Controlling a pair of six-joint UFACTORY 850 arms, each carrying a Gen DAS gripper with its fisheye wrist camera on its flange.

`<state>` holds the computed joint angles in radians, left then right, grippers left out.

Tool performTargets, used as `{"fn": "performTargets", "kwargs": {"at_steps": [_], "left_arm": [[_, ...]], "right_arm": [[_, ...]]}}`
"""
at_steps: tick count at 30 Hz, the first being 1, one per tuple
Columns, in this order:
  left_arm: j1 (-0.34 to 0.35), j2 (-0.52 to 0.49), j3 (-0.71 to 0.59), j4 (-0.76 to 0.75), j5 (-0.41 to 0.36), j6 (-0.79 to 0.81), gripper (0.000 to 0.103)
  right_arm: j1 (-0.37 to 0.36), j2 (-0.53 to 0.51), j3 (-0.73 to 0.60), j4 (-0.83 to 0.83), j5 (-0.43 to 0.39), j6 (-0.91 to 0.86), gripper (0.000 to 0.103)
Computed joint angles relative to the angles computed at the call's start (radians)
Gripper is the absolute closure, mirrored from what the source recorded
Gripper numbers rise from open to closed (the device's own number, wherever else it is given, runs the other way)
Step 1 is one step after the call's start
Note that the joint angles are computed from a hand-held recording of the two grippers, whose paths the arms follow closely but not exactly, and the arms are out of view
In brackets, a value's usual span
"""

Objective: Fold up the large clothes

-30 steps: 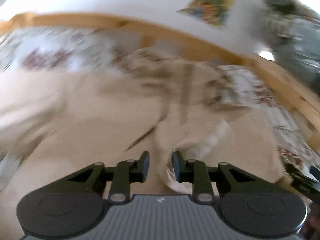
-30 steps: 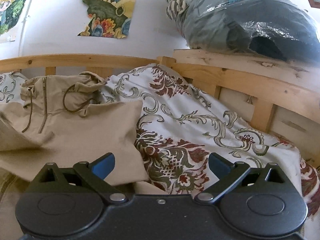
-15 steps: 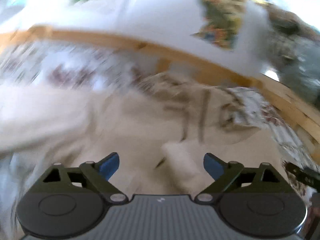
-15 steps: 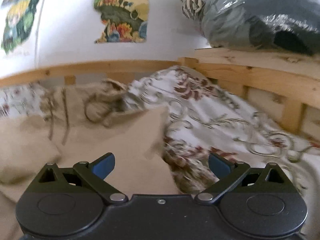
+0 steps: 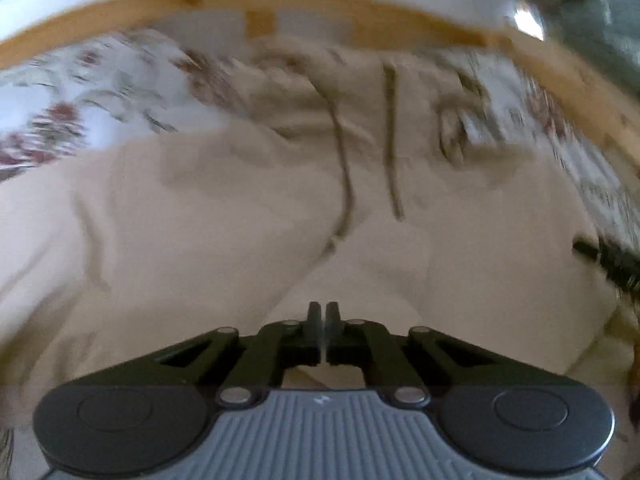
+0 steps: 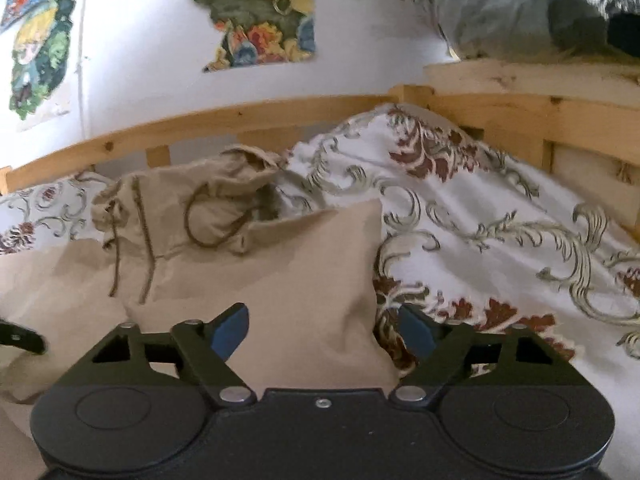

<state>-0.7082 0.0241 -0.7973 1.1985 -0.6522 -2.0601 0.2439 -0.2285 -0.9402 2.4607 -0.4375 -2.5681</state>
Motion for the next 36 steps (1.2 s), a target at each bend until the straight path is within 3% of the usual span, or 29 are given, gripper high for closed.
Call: {"fn": "performTargets", "kwargs": {"at_steps": [2, 3, 6, 8, 11, 13, 14, 15, 17, 18, 20, 22, 23, 24, 27, 28, 30, 33, 36], "left_arm": [[-0.065, 0.035, 0.048, 0.116, -0.112, -0.204, 0.103], [-0.100, 0.047, 0.066, 0.127, -0.175, -0.270, 0.103], [-0.148, 0.056, 0.087, 0.061, -0.266, -0.311, 0.103], [-0.150, 0.077, 0.108, 0.047, -0.231, -0.300, 0.103], [-0.112, 0.119, 0.137, 0.115, -0.123, -0.363, 0.101], [-0.067, 0.114, 0.127, 0.192, -0.047, -0.392, 0.071], [-0.045, 0.110, 0.124, 0.238, -0.004, -0.406, 0.037], [-0.019, 0.099, 0.115, 0.281, 0.050, -0.415, 0.020], [0.042, 0.071, 0.087, 0.324, 0.178, -0.388, 0.020], [0.077, 0.040, 0.059, 0.290, 0.249, -0.312, 0.020], [0.106, -0.022, 0.003, 0.128, 0.276, -0.102, 0.025], [0.113, -0.058, -0.036, 0.003, 0.277, 0.079, 0.053], [0.108, -0.077, -0.054, -0.050, 0.261, 0.151, 0.090], [0.103, -0.087, -0.063, -0.075, 0.251, 0.181, 0.103], [0.045, -0.071, -0.043, 0.077, 0.168, 0.036, 0.103], [0.014, -0.063, -0.033, 0.142, 0.101, -0.042, 0.103], [-0.040, -0.033, -0.001, 0.235, -0.027, -0.196, 0.103], [-0.096, -0.006, 0.028, 0.185, -0.157, -0.224, 0.103], [-0.098, 0.025, 0.061, 0.149, -0.110, -0.192, 0.103]], "right_arm": [[0.001, -0.008, -0.005, 0.012, 0.027, 0.008, 0.060], [-0.002, -0.009, -0.004, 0.023, 0.028, 0.014, 0.067], [-0.018, -0.012, -0.003, 0.031, 0.013, 0.049, 0.083], [-0.026, -0.010, 0.000, 0.066, 0.003, 0.044, 0.087], [-0.041, -0.018, -0.012, -0.021, 0.006, 0.169, 0.087], [-0.041, -0.020, -0.013, -0.027, 0.017, 0.177, 0.086], [-0.039, -0.020, -0.013, -0.021, 0.022, 0.171, 0.084], [-0.039, -0.019, -0.013, -0.024, 0.023, 0.174, 0.083], [-0.039, -0.018, -0.012, -0.023, 0.027, 0.177, 0.079], [-0.041, -0.018, -0.012, -0.028, 0.026, 0.183, 0.077], [-0.042, -0.019, -0.012, -0.039, 0.026, 0.192, 0.074], [-0.044, -0.021, -0.013, -0.059, 0.025, 0.205, 0.069], [-0.044, -0.021, -0.013, -0.062, 0.025, 0.206, 0.068], [-0.045, -0.022, -0.013, -0.064, 0.025, 0.206, 0.068], [-0.049, -0.026, -0.013, -0.075, 0.019, 0.219, 0.070], [-0.051, -0.025, -0.011, -0.074, 0.011, 0.219, 0.082], [-0.050, -0.016, 0.002, -0.011, -0.011, 0.160, 0.089], [-0.051, -0.004, 0.017, 0.087, -0.033, 0.081, 0.094], [-0.067, -0.012, 0.004, 0.011, -0.032, 0.179, 0.094]]}}
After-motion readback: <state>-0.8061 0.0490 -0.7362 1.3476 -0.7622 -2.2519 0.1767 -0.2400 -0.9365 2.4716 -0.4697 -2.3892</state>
